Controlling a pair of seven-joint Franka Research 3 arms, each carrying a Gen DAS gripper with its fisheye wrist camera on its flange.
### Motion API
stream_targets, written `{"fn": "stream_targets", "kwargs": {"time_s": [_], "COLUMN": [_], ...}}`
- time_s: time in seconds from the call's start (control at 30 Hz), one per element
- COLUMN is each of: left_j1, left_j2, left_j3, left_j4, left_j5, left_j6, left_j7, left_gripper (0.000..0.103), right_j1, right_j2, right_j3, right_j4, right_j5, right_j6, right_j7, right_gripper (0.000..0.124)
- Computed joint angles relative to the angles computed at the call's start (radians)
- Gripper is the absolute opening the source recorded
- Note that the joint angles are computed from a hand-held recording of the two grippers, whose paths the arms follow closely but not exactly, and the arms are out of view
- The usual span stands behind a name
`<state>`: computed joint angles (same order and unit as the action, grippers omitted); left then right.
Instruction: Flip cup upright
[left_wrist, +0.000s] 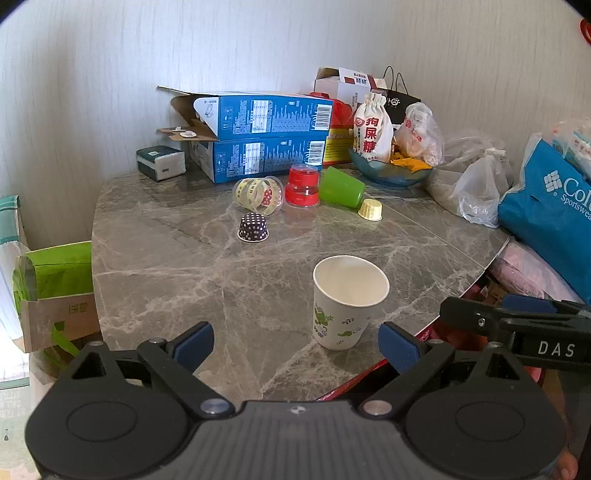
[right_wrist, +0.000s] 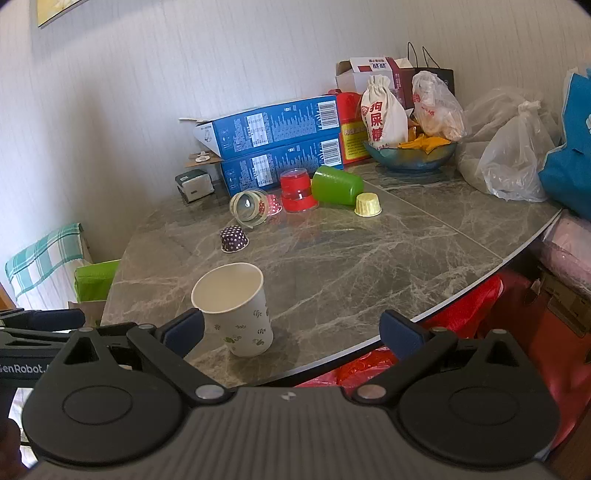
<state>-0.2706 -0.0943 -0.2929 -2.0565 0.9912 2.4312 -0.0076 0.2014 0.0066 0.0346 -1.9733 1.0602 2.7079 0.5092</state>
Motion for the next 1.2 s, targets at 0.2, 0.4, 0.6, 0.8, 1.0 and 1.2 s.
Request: {"fn": "stream_targets", "kwargs": {"time_s": [0.2,0.4,0.6,0.8,1.0,1.2], "left_j1": [0.000,0.003,0.006,0.012,0.013,0.007], "left_j2": [0.003,0.010,0.012,0.014,0.021,0.024], "left_j3": [0.001,0.007,0.010,0.016,0.016,0.014], "left_j4": [0.001,0.005,0.005,0.001,0.004,0.007], "left_j5": [-0.001,-0.007,-0.010,-0.010,-0.003,0.017], "left_j6": [0.002,0.008,0.011,0.020,0.018,0.004], "left_j7": [0.003,0.013,0.015,0.011,0.012,0.004], "left_gripper": [0.097,0.097,0.097,0.097,0.097,0.097], "right_j1": [-0.001,-0.003,-0.009,-0.011,-0.014,-0.015], "right_j2": [0.009,0.013,0.029,0.035,0.040,0.044], "right_j3": [0.002,0.003,0.006,0.010,0.012,0.014], "right_j4": [0.008,0.010,0.023,0.027,0.031,0.031], "right_j5": [-0.005,-0.007,-0.020,-0.037,-0.039,-0.043], "right_j6": [0.000,0.003,0.000,0.003,-0.002,-0.002], "right_j7": [0.008,0.009,0.024,0.033,0.035,0.038], "right_gripper": [0.102,0.102,0.102,0.102,0.102,0.102]}}
